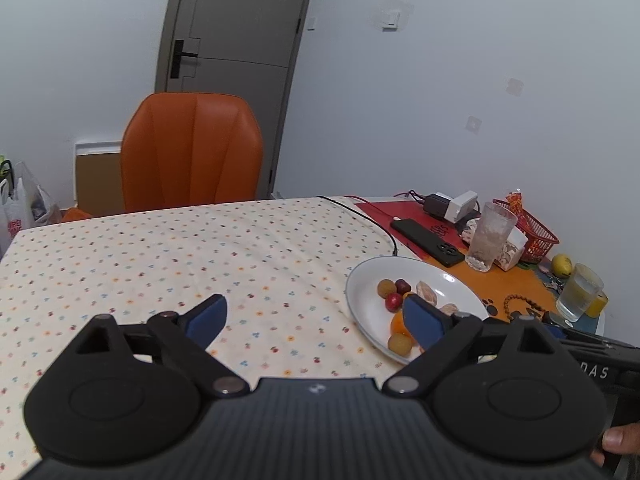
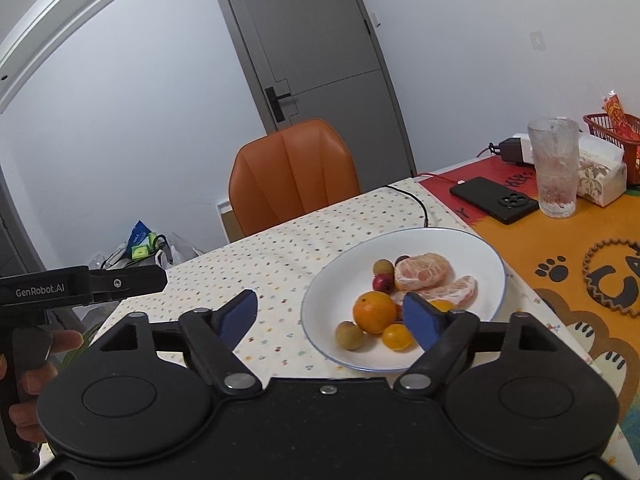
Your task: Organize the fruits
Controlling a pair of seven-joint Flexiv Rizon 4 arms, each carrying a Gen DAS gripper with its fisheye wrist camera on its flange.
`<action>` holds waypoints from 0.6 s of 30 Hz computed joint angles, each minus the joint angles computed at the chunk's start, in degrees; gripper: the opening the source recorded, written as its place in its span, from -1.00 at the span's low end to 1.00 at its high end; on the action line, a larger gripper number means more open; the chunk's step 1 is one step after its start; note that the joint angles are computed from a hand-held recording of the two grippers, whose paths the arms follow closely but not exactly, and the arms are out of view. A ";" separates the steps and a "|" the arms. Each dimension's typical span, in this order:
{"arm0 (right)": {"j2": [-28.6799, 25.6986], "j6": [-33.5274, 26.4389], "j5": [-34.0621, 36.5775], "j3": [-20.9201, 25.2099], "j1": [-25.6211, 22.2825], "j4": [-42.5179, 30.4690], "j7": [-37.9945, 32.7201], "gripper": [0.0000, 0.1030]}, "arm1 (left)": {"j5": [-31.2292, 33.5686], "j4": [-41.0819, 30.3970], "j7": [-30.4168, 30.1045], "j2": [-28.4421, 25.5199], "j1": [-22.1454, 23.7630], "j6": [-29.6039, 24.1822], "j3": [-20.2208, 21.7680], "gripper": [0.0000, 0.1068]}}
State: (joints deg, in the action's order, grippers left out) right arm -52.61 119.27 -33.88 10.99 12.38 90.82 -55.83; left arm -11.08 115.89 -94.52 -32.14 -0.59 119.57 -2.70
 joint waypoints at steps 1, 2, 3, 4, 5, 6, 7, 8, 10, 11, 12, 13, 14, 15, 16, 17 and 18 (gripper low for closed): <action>0.19 0.13 0.08 -0.01 0.09 0.26 -0.10 0.61 | -0.66 0.66 -0.23 0.33 -0.50 0.46 0.53 0.78; 0.46 0.27 0.21 -0.10 0.25 0.55 -0.25 0.66 | -1.27 1.35 -0.52 0.67 -0.86 0.87 0.92 0.80; 0.77 0.44 0.46 -0.29 0.51 0.88 -0.47 0.73 | -1.91 1.96 -0.76 1.01 -1.26 1.16 1.27 0.82; 1.07 0.57 0.79 -0.50 0.80 1.18 -0.69 0.78 | -2.49 2.64 -0.91 1.41 -1.63 1.39 1.65 0.84; 1.39 0.81 1.18 -0.67 1.09 1.56 -0.92 0.85 | -3.09 3.43 -0.88 1.84 -2.10 1.69 2.17 0.85; 1.61 1.07 1.31 -0.64 1.15 1.87 -1.05 0.91 | -3.91 4.05 -0.50 2.24 -2.88 1.85 2.89 0.85; 1.76 1.28 1.24 -0.42 1.05 2.14 -1.03 0.95 | -4.62 4.64 -0.02 2.67 -3.56 1.99 3.49 0.86; 1.89 1.45 1.08 -0.16 0.88 2.39 -0.92 1.00 | -5.01 5.25 0.26 3.15 -3.84 2.15 3.74 0.86; 2.30 1.70 0.94 0.12 0.63 3.08 -0.58 1.00 | -4.20 6.63 -0.16 4.25 -2.92 2.63 3.08 0.87; 2.67 1.76 1.23 0.02 0.73 3.56 -0.46 1.00 | -3.97 7.23 -0.25 4.71 -2.75 2.96 3.01 0.87; 2.97 2.18 1.44 -0.06 0.77 4.07 -0.52 1.00 | -4.24 7.77 -0.06 5.05 -3.10 3.38 3.31 0.88; 3.33 2.66 1.73 -0.24 0.89 4.62 -0.67 1.00 | -4.69 8.35 0.26 5.41 -3.65 3.84 3.71 0.90; 3.65 2.85 2.08 -0.51 1.07 5.00 -0.76 1.00 | -5.03 8.95 0.53 5.76 -4.08 4.35 3.94 0.93; 4.16 2.99 2.78 -0.94 1.48 5.59 -0.94 1.00 | -5.08 9.51 0.65 6.13 -4.18 4.74 3.93 0.93; 4.70 3.07 3.63 -1.41 1.97 6.21 -1.19 1.00 | -4.94 10.11 0.68 6.58 -4.11 4.93 3.79 0.93; 5.24 3.16 4.43 -1.85 2.42 6.82 -1.54 1.00 | -4.60 10.58 0.54 7.03 -3.80 4.82 3.47 0.93; 5.81 3.32 5.44 -2.42 3.04 7.45 -2.08 1.00 | -3.69 11.06 0.00 7.53 -3.02 4.66 2.86 0.93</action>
